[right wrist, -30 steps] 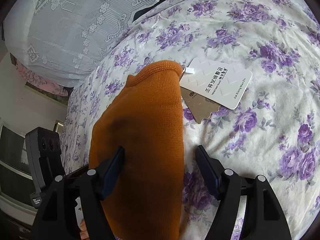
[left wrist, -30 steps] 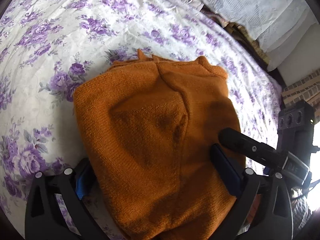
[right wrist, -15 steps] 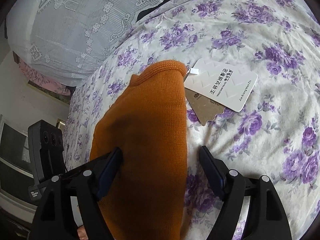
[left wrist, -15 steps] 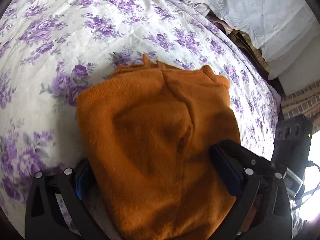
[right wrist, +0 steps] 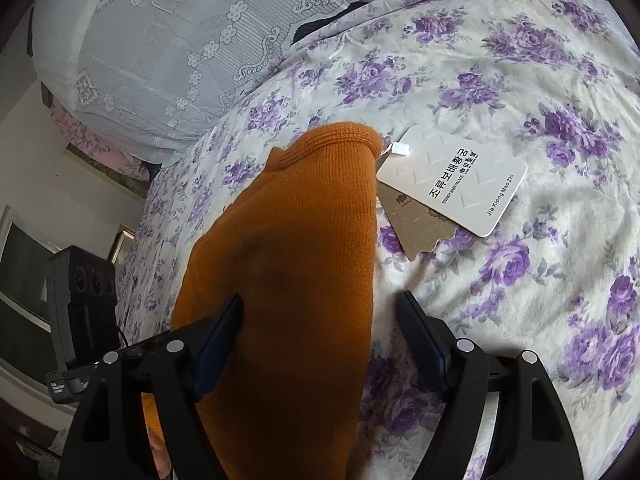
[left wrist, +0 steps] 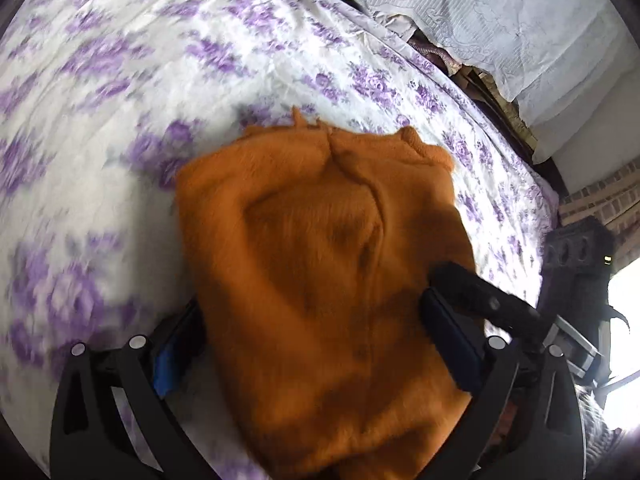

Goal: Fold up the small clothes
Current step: 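Close the right gripper on the edge of the folded orange bundle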

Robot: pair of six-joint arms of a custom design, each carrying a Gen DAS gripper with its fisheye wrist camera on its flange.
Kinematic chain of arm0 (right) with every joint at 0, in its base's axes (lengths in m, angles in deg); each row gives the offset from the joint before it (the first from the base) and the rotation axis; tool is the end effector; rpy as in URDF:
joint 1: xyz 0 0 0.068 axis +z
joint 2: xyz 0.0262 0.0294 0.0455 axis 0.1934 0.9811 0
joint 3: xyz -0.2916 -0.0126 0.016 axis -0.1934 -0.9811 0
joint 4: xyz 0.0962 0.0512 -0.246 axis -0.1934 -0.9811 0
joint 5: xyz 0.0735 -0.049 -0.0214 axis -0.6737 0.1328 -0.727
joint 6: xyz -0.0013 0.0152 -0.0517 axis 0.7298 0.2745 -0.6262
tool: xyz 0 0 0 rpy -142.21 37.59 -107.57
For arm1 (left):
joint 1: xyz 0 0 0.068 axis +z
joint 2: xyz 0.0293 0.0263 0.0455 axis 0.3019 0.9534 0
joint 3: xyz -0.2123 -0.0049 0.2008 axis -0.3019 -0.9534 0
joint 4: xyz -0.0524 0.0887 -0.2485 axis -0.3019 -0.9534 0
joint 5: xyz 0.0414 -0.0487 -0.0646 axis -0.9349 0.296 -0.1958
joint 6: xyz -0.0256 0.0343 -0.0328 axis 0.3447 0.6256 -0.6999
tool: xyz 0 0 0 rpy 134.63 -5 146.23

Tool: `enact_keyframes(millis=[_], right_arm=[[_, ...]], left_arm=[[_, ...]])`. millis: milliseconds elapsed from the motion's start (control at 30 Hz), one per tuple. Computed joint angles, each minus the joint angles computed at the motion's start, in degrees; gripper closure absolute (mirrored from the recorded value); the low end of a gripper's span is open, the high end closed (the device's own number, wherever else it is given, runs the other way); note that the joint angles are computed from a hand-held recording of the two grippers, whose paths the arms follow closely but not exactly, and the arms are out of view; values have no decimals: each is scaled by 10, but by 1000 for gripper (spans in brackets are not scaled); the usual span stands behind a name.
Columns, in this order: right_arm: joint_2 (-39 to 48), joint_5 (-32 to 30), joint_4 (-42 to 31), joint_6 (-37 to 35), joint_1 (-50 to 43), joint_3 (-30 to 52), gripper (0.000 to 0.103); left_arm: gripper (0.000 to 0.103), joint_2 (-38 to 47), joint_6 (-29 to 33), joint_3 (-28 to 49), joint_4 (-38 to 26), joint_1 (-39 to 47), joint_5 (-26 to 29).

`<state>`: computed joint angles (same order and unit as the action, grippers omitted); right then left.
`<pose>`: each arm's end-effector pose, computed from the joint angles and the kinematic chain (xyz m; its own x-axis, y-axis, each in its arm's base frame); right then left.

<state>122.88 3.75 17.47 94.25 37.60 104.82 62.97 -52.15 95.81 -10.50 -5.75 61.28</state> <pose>0.2350 0.1310 0.0085 -0.8763 0.1572 -0.4553 -0.1773 0.7737 0.6082 0.2142 -0.1035 0.0433 -0.9241 -0.1107 -0.3657 0.0857 0.8727 -0.4807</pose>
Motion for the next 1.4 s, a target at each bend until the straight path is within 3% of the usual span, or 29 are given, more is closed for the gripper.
enact_keyframes(millis=[133, 267, 333, 433, 467, 500, 567, 700, 867, 1000, 1033, 1167, 1267, 1300, 1333, 1367, 1400], right_arm=[[2, 8, 9, 1, 4, -3, 23], [1, 14, 6, 0, 10, -1, 20], [-1, 19, 0, 0, 13, 2, 19], [-2, 18, -2, 3, 14, 3, 19], [-3, 16, -5, 3, 13, 4, 19], [-4, 14, -6, 4, 12, 5, 19], [-3, 9, -7, 4, 9, 5, 19], [-2, 7, -5, 4, 7, 4, 19], [1, -2, 2, 6, 2, 2, 19], [-6, -16, -12, 1, -6, 3, 19], [-5, -20, -8, 1, -8, 1, 20], [-1, -17, 7, 3, -7, -5, 19], [-2, 0, 9, 11, 4, -5, 19], [-3, 4, 8, 13, 7, -5, 19], [-4, 6, 4, 14, 8, -4, 19], [-7, 5, -1, 13, 8, -3, 19], [-10, -2, -8, 12, 4, -2, 19]], left_arm=[[4, -103, -44, -78, -39, -62, -143], [4, -124, -34, -91, -87, -142, -226], [4, -114, -27, -108, -54, -165, -247], [4, -61, -40, -139, 58, -180, -271], [4, -52, -47, -142, 71, -190, -283], [4, -57, -47, -131, 46, -193, -286], [4, -73, -31, -109, -15, -186, -276], [4, -106, 2, -103, -58, -144, -220], [4, -113, 18, -104, 2, -90, -149], [4, -18, 29, -64, 30, -61, -64], [4, -16, 26, -88, 77, -69, -75], [4, -55, 23, -111, 29, -105, -101], [4, -27, 6, -128, 97, -114, -118], [4, -5, 2, -133, 141, -110, -119], [4, 46, -4, -150, 251, -99, -119], [4, 72, -15, -145, 288, -84, -119], [4, 70, -27, -134, 282, -73, -115]])
